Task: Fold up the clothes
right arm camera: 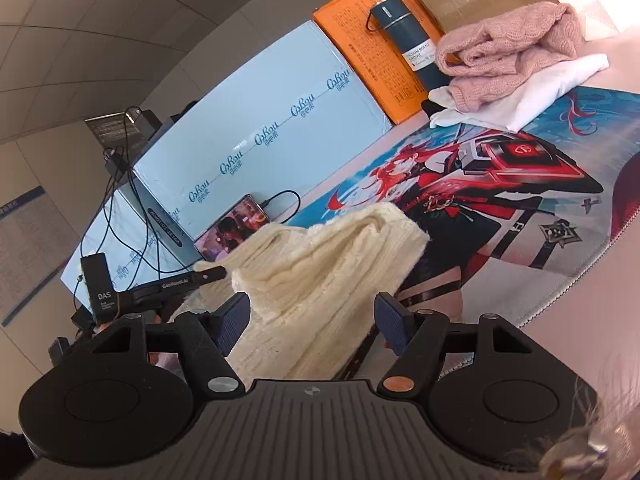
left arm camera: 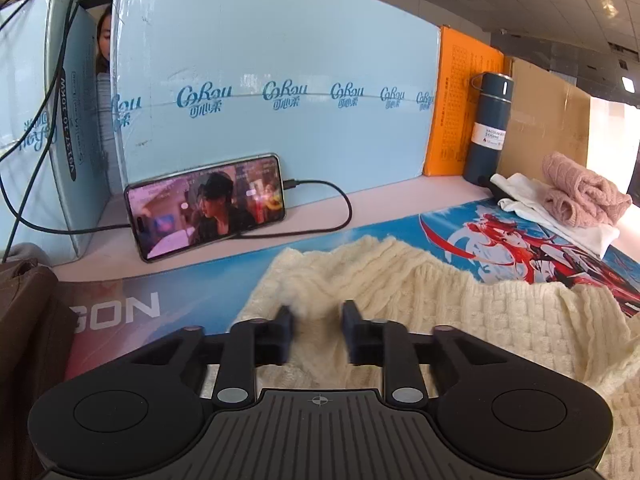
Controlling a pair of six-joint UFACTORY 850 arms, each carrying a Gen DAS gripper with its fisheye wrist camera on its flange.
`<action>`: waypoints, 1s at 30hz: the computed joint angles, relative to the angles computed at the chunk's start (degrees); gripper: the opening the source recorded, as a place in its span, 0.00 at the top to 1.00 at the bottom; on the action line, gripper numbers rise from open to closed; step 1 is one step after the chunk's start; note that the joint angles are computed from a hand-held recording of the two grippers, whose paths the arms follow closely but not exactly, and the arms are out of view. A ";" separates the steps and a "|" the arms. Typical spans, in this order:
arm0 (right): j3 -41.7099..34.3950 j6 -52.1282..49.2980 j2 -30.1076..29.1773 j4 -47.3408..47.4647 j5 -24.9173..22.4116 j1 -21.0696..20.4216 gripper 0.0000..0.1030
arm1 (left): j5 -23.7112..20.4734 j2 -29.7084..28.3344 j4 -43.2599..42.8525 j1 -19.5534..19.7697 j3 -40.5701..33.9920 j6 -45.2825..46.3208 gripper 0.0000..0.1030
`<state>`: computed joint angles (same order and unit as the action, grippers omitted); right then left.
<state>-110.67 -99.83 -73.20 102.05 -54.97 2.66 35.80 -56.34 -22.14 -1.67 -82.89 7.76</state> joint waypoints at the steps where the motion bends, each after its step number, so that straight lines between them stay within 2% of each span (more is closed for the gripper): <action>1: -0.19 0.43 -0.13 -0.47 0.88 0.11 0.35 | 2.15 0.91 2.73 -0.20 1.74 -1.76 0.88; 4: -1.65 2.49 -1.12 -2.19 1.07 0.29 0.35 | 8.35 3.11 4.23 -2.11 5.56 3.64 0.88; 5: -2.03 2.94 -1.37 -2.59 0.71 0.36 0.35 | 8.56 3.55 4.01 -2.73 6.00 6.41 0.88; 8: -2.60 4.22 -1.60 -4.16 0.02 0.70 0.35 | 5.14 4.04 5.73 -3.54 5.90 9.94 0.87; 11: -2.11 3.64 -1.31 -4.89 -0.38 0.90 0.36 | 0.14 2.19 2.48 -3.54 3.62 13.66 0.87; 13: -1.67 3.47 -1.02 -5.77 -0.36 1.07 0.47 | -0.10 1.38 1.14 -3.12 3.23 12.86 0.87; 14: -1.38 3.69 -0.74 -6.62 0.14 1.24 0.59 | 0.75 1.73 1.38 -2.97 3.92 11.54 0.86; 17: -0.26 2.15 -0.13 -7.36 -0.16 1.40 0.78 | 3.88 2.95 1.85 -2.65 6.31 8.07 0.71; 19: -0.55 2.58 -0.36 -8.68 -2.01 1.26 0.80 | 8.83 4.53 1.74 -3.10 9.62 7.42 0.34; 20: -1.17 3.30 -0.71 -10.00 -3.56 1.17 0.81 | 11.27 5.28 1.63 -3.33 11.21 7.12 0.30; 24: -4.22 3.19 -2.61 -17.42 -12.44 1.26 0.80 | 22.07 8.38 2.58 -4.19 18.05 5.07 0.30; 26: -5.50 1.71 -3.26 -22.52 -17.06 2.07 0.77 | 27.67 10.08 4.40 -4.58 21.80 3.71 0.23; 28: -6.51 0.43 -3.72 -26.49 -20.35 3.11 0.67 | 32.30 11.86 6.54 -4.94 25.50 2.49 0.18; 30: -7.17 -0.35 -3.90 -29.18 -21.99 3.90 0.46 | 34.56 13.71 8.48 -5.31 28.84 1.57 0.16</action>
